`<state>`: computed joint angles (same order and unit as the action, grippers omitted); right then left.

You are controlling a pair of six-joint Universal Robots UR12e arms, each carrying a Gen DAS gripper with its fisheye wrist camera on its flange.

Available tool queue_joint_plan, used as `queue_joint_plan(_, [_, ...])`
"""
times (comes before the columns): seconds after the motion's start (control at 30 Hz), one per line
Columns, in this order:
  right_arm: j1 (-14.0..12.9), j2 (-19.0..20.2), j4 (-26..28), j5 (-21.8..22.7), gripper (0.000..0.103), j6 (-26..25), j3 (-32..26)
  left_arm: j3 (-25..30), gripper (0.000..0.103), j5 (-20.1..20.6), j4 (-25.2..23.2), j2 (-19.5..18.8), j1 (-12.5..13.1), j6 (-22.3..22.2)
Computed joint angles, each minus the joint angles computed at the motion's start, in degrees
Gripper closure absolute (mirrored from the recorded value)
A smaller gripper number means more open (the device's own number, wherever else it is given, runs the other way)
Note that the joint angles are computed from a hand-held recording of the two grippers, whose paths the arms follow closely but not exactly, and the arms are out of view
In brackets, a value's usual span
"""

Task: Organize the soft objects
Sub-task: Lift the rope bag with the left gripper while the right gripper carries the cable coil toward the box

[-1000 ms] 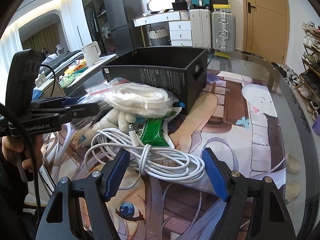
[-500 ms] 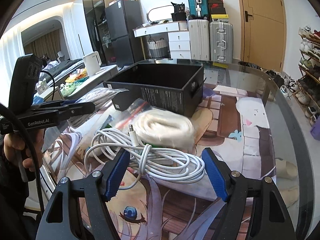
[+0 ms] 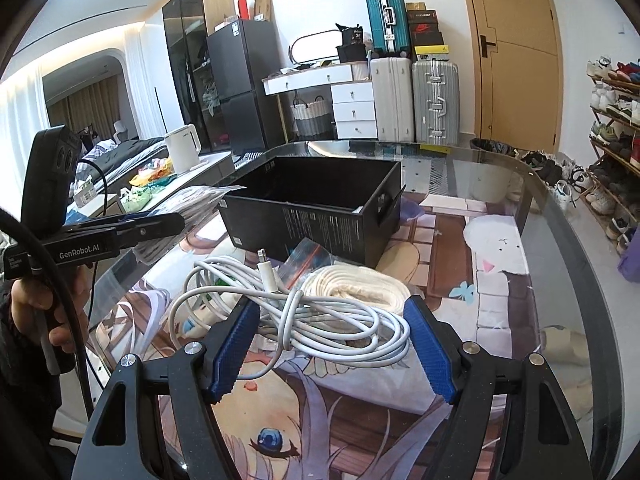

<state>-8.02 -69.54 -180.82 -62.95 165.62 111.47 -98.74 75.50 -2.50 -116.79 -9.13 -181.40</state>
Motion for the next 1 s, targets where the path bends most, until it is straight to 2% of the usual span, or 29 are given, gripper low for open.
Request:
queue_joint_plan(0.3, [0.01, -0.23, -0.94, -0.82, 0.027, 1.97, -0.42, 0.44, 0.061, 0.44, 0.92, 0.05, 0.22, -0.34])
queue_joint_plan(0.43, [0.52, -0.36, 0.53, -2.81, 0.027, 2.56, -1.57, 1.03, 0.061, 0.43, 0.94, -0.03, 0.21, -0.62])
queue_joint_plan(1.0, [1.86, 0.94, 2.10, -6.52, 0.027, 3.68, -6.38, 5.31, 0.061, 0.99, -1.00, -1.36, -0.14, 1.22])
